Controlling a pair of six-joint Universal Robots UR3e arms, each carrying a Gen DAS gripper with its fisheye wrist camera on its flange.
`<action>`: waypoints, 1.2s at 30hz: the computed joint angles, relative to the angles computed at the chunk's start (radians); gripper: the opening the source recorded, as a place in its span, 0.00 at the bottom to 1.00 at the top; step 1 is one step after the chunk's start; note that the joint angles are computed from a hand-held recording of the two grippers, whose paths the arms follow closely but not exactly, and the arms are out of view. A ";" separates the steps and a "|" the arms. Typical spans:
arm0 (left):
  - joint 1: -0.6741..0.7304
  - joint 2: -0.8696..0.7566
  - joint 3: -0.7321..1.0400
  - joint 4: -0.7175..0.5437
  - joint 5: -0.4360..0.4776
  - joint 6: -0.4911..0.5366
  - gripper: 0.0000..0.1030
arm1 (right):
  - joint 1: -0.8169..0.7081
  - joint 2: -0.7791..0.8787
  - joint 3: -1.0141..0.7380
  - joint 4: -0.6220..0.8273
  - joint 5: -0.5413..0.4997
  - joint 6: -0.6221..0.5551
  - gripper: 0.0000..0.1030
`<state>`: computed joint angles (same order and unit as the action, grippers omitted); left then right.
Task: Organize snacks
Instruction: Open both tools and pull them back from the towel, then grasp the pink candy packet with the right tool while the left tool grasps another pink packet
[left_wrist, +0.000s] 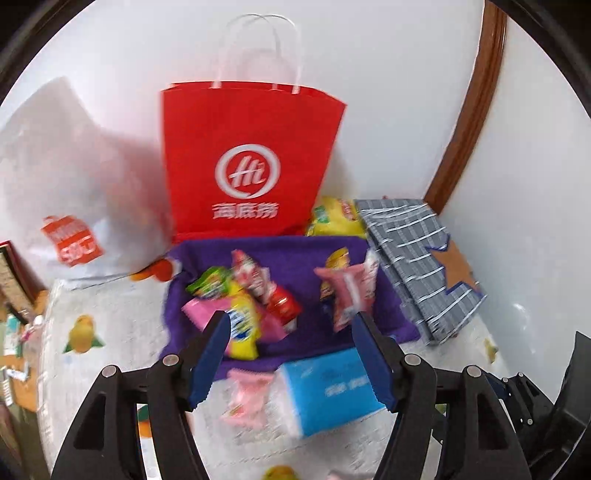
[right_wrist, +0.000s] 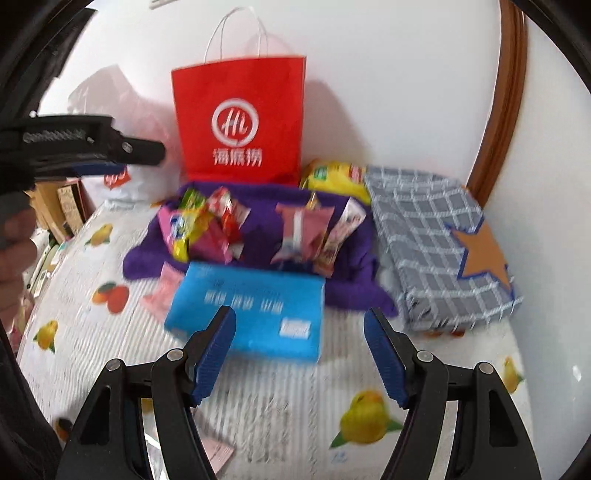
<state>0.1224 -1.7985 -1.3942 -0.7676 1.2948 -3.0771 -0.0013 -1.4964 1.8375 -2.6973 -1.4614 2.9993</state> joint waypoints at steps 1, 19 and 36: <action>0.011 0.032 -0.050 0.016 0.011 0.005 0.64 | -0.001 -0.010 0.032 -0.001 0.020 -0.003 0.70; 0.201 0.353 -0.589 0.129 -0.040 0.062 0.64 | 0.049 -0.047 0.375 -0.160 0.230 -0.187 0.70; 0.201 0.362 -0.689 0.183 -0.026 0.081 0.64 | 0.078 0.057 0.406 -0.237 0.226 -0.297 0.48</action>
<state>0.3237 -1.4362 -2.0830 -0.5851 1.2689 -2.9957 0.0770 -1.4396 2.2430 -2.9346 -1.2356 2.7024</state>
